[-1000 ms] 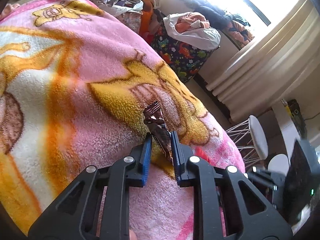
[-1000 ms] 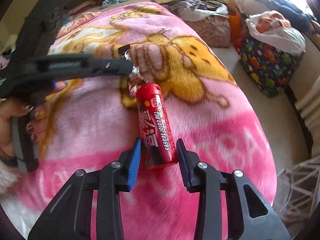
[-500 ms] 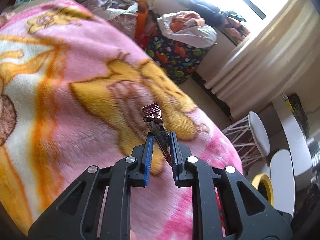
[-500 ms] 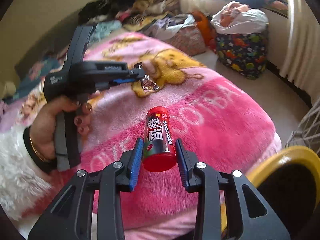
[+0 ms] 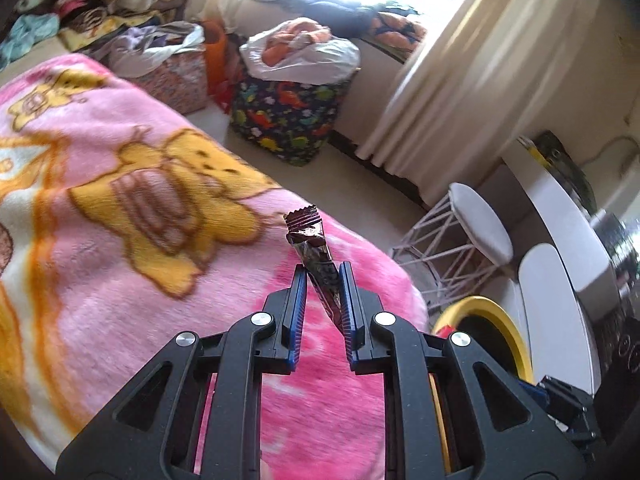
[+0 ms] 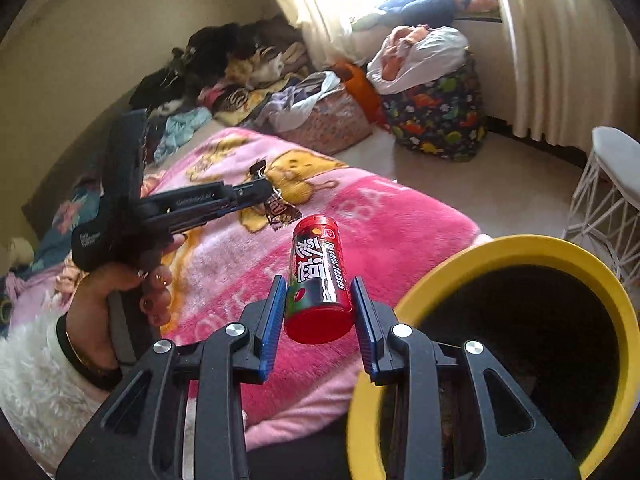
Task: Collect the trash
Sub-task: 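Lift and carry the dark wrapper and red candy tube over the yellow bin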
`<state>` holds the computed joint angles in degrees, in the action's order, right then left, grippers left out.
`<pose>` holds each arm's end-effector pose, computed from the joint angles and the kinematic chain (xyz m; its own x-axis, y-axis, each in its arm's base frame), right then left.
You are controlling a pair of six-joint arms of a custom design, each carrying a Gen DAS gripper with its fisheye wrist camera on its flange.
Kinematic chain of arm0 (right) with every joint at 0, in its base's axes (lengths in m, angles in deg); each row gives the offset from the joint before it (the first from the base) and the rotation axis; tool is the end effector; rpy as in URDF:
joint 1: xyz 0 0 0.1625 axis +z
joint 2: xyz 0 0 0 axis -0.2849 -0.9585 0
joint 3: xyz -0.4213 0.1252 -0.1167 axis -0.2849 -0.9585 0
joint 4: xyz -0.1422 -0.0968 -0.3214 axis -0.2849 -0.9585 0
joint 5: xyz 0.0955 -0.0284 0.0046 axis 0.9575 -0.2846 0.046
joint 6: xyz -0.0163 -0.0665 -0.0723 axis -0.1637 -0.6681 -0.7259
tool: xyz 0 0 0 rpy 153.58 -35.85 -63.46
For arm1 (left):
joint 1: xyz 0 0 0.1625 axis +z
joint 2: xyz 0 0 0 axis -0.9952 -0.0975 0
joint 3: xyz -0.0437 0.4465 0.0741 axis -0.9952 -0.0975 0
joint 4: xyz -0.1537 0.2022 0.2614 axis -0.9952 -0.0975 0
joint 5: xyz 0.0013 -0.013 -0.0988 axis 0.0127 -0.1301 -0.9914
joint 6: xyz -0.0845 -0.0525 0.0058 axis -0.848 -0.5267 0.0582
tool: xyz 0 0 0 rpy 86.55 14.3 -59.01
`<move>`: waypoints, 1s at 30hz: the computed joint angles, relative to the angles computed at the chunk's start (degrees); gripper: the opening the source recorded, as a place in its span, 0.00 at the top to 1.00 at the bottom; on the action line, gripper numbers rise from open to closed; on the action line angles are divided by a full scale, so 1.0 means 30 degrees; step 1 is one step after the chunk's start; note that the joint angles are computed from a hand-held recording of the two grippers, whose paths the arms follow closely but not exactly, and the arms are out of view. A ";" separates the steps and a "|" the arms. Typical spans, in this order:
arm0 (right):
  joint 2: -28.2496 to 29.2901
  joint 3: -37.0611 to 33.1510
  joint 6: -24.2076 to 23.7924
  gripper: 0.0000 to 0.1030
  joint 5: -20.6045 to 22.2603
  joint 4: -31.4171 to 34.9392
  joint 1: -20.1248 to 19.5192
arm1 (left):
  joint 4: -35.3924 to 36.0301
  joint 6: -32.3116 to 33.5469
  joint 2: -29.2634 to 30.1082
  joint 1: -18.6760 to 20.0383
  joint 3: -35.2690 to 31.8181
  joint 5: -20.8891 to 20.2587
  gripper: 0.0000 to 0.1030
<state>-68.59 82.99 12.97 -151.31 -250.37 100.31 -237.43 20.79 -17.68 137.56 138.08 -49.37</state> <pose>0.0605 -0.4405 0.2132 -0.8928 0.0571 0.4468 -0.2993 0.6661 -0.6832 -0.2620 -0.6124 -0.0072 -0.8276 0.5123 -0.2294 0.5613 0.7567 -0.3351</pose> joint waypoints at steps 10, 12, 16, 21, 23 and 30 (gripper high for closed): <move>-0.0824 0.1842 0.0312 0.69 0.0401 -0.2635 -0.0777 | -0.0570 0.0440 0.0060 -0.1270 0.0866 -0.0484 0.89; -0.0914 0.2182 0.0391 0.69 0.0449 -0.3155 -0.0910 | -0.0670 0.0507 0.0088 -0.1465 0.0976 -0.0582 0.89; -0.0937 0.2677 0.0503 0.69 0.0395 -0.4138 -0.1141 | -0.0842 0.0665 0.0102 -0.1754 0.1234 -0.0808 0.89; -0.0897 0.3506 0.0724 0.69 0.0435 -0.5549 -0.1520 | -0.1037 0.0799 0.0111 -0.2117 0.1600 -0.0980 0.89; -0.0980 0.3771 0.0870 0.69 0.0439 -0.5893 -0.1717 | -0.1077 0.0850 0.0143 -0.2288 0.1724 -0.1048 0.89; -0.1234 0.4574 0.1191 0.69 0.0858 -0.7064 -0.2545 | -0.1294 0.1043 0.0214 -0.2811 0.2107 -0.1277 0.89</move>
